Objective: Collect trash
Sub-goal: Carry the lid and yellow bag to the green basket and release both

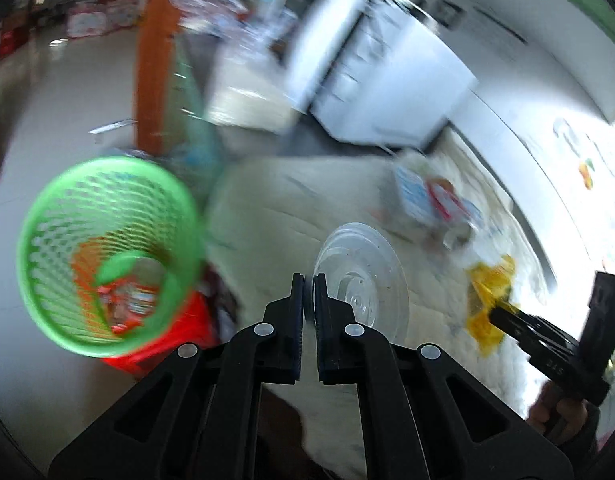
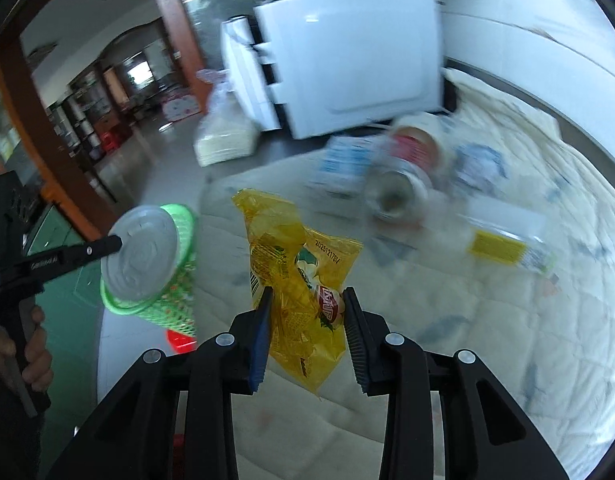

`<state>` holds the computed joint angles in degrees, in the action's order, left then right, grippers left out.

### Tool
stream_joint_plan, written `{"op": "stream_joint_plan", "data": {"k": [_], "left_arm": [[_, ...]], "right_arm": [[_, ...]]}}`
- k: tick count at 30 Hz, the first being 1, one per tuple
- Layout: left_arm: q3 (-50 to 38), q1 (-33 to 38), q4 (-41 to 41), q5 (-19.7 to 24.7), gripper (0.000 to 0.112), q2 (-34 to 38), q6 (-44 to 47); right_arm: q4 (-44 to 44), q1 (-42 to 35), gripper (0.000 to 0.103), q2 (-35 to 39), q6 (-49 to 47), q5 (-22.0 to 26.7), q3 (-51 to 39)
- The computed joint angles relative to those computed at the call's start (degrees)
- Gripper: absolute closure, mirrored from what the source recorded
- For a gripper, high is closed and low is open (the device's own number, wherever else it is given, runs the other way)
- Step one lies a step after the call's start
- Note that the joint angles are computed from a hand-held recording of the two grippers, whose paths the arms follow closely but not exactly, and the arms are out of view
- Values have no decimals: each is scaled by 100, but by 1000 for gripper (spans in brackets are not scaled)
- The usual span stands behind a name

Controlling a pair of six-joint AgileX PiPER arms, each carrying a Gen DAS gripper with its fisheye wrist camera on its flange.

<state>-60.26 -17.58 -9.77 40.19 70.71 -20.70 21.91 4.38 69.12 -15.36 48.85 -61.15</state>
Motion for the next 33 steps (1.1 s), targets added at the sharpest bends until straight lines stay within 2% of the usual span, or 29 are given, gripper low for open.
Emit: {"op": "stream_joint_plan", "data": {"k": [5, 12, 19, 22, 24, 29, 30, 33], "left_arm": [[222, 1344, -45, 230, 108, -264, 585], [373, 2995, -523, 65, 108, 515, 1678], [484, 3551, -832, -66, 103, 1207, 2181], [591, 3757, -967, -67, 89, 1309, 2316], [696, 3893, -995, -96, 70, 1307, 2362], [896, 4198, -1171, -41, 60, 1151, 2610], [938, 4262, -1227, -39, 58, 1117, 2671], [1054, 4459, -1417, 8, 55, 985, 2845]], "right_arm": [[-276, 1094, 70, 618, 486, -116, -619], [-470, 2265, 70, 1832, 953, -124, -1860], [-635, 3069, 71, 3264, 1283, 25, -3404], [-715, 3305, 70, 3917, 1401, 126, -4155], [-747, 3409, 69, 4338, 1462, 224, -4656], [-870, 3577, 62, 5301, 1637, 644, -6006], [-926, 3604, 57, 5437, 1669, 690, -6214], [-994, 3655, 50, 5945, 1781, 1029, -7058]]}}
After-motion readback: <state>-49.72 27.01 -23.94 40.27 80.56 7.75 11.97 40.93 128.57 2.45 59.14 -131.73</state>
